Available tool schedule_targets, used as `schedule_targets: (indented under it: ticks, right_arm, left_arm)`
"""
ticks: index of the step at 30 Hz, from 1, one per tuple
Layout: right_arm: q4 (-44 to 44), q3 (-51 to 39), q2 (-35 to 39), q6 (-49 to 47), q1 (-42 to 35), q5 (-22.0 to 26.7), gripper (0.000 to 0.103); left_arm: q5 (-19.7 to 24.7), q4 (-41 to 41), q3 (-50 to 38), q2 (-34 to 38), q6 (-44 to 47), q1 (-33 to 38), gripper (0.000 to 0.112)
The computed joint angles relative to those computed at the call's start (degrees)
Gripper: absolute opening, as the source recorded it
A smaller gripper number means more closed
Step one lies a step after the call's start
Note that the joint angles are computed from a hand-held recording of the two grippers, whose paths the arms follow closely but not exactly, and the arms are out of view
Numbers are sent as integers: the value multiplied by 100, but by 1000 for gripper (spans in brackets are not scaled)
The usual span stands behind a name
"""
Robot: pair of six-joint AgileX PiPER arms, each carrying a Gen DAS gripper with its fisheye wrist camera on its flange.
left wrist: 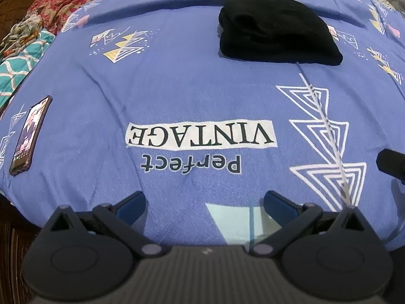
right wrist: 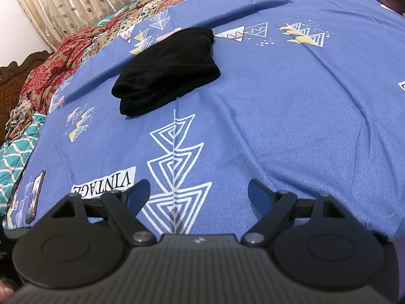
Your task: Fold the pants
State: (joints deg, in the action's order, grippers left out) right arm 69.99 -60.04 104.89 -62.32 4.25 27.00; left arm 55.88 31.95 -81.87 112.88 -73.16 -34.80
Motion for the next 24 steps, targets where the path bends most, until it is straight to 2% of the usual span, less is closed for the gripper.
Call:
schedule_targets:
  ticks: [24]
  right_arm:
    - [14,-22,32,2,-24,22,86]
  left_arm:
    - [11,80,18,-11,-10,-27,103]
